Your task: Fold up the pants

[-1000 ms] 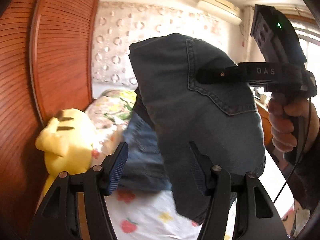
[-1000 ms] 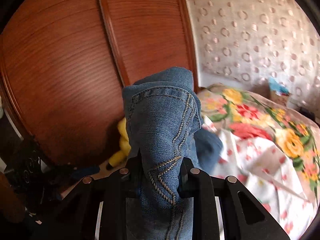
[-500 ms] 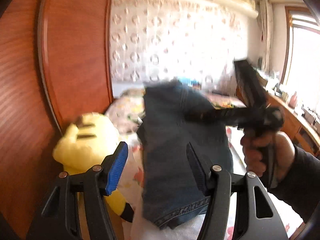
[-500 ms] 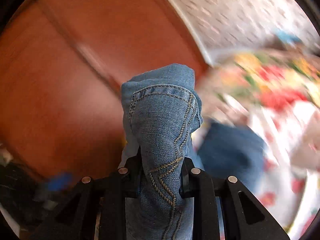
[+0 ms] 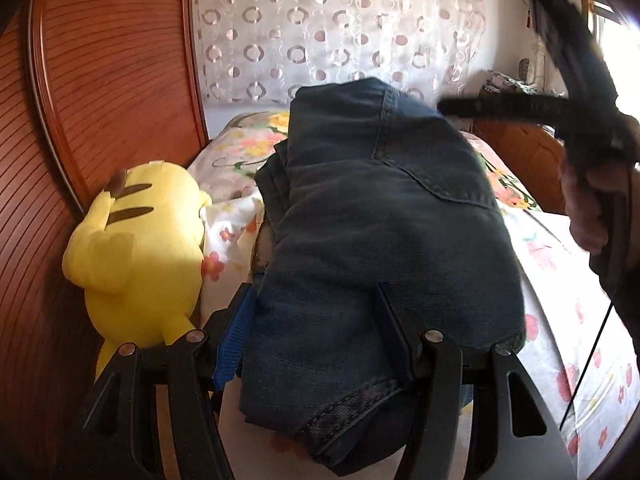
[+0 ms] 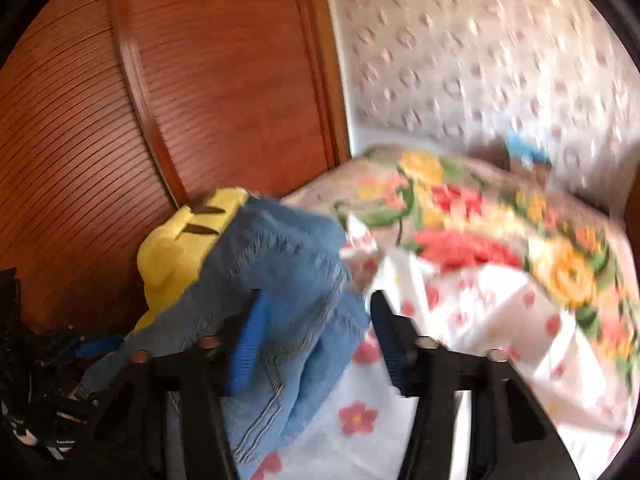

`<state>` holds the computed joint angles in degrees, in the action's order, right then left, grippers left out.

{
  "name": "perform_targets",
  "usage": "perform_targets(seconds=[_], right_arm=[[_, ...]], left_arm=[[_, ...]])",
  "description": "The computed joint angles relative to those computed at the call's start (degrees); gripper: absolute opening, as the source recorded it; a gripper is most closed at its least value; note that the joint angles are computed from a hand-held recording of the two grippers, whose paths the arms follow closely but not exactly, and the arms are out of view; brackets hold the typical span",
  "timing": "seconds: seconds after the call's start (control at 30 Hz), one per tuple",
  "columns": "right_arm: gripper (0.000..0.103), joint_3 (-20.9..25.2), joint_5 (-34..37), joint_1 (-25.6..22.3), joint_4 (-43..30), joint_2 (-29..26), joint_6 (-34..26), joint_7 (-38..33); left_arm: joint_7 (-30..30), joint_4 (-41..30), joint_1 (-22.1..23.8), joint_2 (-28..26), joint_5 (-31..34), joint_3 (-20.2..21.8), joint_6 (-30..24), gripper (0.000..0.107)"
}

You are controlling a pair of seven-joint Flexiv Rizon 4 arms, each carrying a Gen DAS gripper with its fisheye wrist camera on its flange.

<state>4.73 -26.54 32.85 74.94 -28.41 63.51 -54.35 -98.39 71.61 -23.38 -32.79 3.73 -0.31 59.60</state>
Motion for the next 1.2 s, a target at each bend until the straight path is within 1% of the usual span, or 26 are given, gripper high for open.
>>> perform_targets(seconds=[0.07,0.1,0.13,0.17,0.23,0.33,0.37,0.4,0.47,0.5,0.53,0.6,0.7,0.73,0.83,0.97,1.03,1.1,1.2], right_arm=[[0.04,2.8,1.9,-0.8,-2.6,-2.0,1.5,-5.1],[0.039,3.0,2.2,-0.5,-2.9,-2.4,1.8,-6.6],[0.038,3.0,2.1,0.1,-4.5,-3.6,0.3,-8.1],[0.038,1.5,0.9,1.4,-5.9,-4.7,-2.4,-8.1],[0.038,-0.1,0.6,2.1,-7.1,-6.3,-5.6,-7.4],[0.038,0.6,3.8,0.9,-6.3,-6.7,-5.1,-5.7],[0.038,0.3,4.0,0.9,-4.9,-6.0,-4.3,-4.7],[0.038,-0.5,4.0,1.5,-5.4,-5.9,-4.3,-4.2],[0.038,-1.3,2.2,2.4,-3.6,-4.2,-3.8,-1.2],[0.038,-2.7,1.6,3.5,-3.3,-3.8,-3.1,0.0],[0.038,-2.3,0.0,3.5,-1.1,-2.2,-2.6,1.7],[0.038,-3.7,-3.5,4.2,4.3,1.1,0.1,5.7],[0.038,-5.1,-11.2,5.6,14.9,8.8,4.2,15.0],[0.038,-5.4,-13.7,5.7,17.0,10.0,5.4,17.7],[0.038,-5.9,-23.2,6.1,24.6,15.9,6.4,27.7],[0.038,-3.7,-34.6,4.7,33.0,23.7,4.6,39.7],[0.038,-1.5,-38.2,3.4,36.4,27.7,2.6,43.7],[0.038,1.0,-40.2,2.1,39.1,31.0,0.4,46.4],[0.038,5.0,-40.4,0.4,42.2,35.4,-3.7,47.8]], left_arm=[[-0.1,0.2,0.0,0.1,-0.2,-0.1,0.1,0.062],[0.0,0.1,0.2,-0.3,-0.3,-0.3,0.3,0.062],[0.0,0.1,0.3,-0.5,-0.5,-0.3,0.4,0.062],[0.0,0.0,0.4,-0.7,-0.7,-0.3,0.4,0.062],[0.5,-0.5,0.8,-1.5,-1.3,-0.7,0.8,0.062],[1.0,-0.3,0.8,-1.6,-1.9,-1.0,1.4,0.062],[1.0,-0.3,0.7,-1.6,-1.9,-0.9,1.4,0.062],[0.7,-0.5,0.3,-1.6,-1.6,-0.4,1.2,0.062],[-0.3,-0.7,-0.4,-1.3,-0.6,0.6,1.1,0.062],[-0.7,-0.5,-0.7,-1.0,0.0,0.9,1.3,0.062],[-1.0,-0.1,-0.8,-0.4,0.3,1.0,1.7,0.062],[-1.2,1.1,-0.9,0.6,0.8,0.9,2.9,0.062],[-1.9,2.7,-1.6,2.3,1.9,1.0,4.6,0.062],[-2.2,3.3,-1.9,3.0,2.2,1.0,5.2,0.062],[-2.5,4.7,-2.4,4.4,2.8,0.7,6.4,0.062],[-2.6,6.5,-3.4,6.2,3.7,0.1,8.2,0.063],[-2.5,7.4,-4.1,7.1,4.2,-0.2,9.2,0.065],[-1.9,8.2,-4.4,7.7,4.1,-1.0,10.2,0.065],[-1.0,9.0,-5.1,8.4,3.7,-2.1,11.4,0.066]])
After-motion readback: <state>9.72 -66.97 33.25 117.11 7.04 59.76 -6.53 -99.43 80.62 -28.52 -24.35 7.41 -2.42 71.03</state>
